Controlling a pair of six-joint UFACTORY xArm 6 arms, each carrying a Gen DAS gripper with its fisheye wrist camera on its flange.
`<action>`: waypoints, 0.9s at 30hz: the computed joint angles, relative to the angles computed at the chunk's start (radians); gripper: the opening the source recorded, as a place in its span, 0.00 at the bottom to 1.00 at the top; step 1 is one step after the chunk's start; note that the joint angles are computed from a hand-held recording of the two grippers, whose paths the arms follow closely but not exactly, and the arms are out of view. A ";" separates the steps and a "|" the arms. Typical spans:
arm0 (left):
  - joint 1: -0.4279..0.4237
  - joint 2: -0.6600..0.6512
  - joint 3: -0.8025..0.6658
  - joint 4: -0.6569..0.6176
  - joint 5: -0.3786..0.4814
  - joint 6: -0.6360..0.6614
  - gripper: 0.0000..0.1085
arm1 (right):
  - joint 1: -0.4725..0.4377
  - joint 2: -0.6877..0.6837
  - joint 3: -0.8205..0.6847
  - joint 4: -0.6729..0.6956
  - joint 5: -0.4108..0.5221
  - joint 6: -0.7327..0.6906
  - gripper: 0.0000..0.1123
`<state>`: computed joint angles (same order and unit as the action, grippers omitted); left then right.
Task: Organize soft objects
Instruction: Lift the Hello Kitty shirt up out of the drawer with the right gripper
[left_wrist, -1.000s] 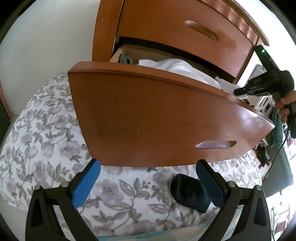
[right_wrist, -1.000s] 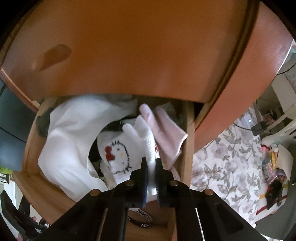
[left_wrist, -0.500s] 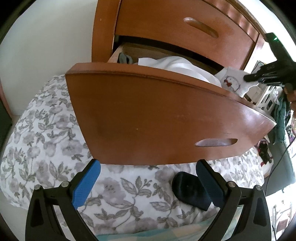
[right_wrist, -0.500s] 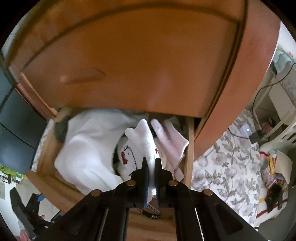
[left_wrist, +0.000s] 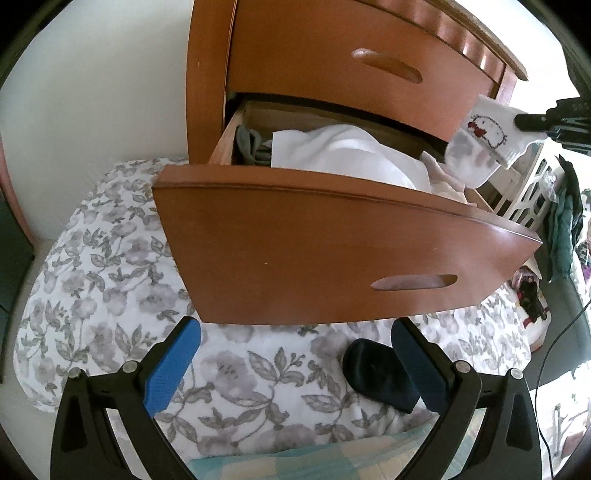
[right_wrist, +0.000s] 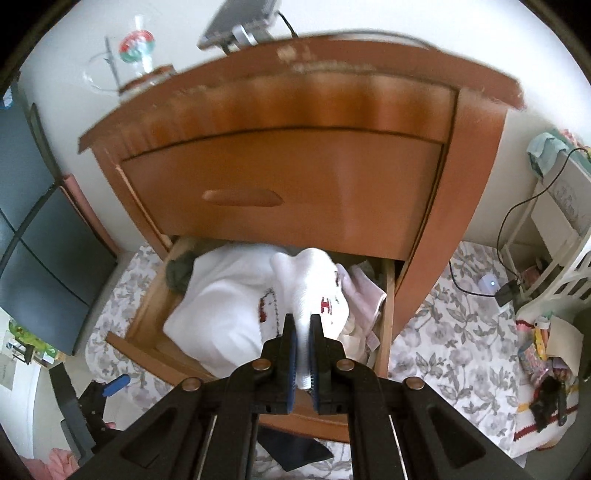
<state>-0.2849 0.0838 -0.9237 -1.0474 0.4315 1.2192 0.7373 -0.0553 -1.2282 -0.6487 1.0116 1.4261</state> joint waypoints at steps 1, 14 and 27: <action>0.001 -0.010 0.006 0.000 0.000 0.002 0.94 | 0.014 -0.006 -0.005 -0.013 0.009 0.012 0.05; 0.009 -0.131 0.088 0.016 -0.011 -0.013 0.94 | 0.184 -0.028 -0.091 -0.151 0.141 0.093 0.05; -0.001 -0.239 0.163 0.019 -0.016 -0.007 0.94 | 0.327 -0.048 -0.127 -0.238 0.270 0.165 0.05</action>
<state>-0.2860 -0.1557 -0.7608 -1.0280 0.4152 1.2124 1.0641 -0.1031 -1.3549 -0.8870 1.2816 1.5912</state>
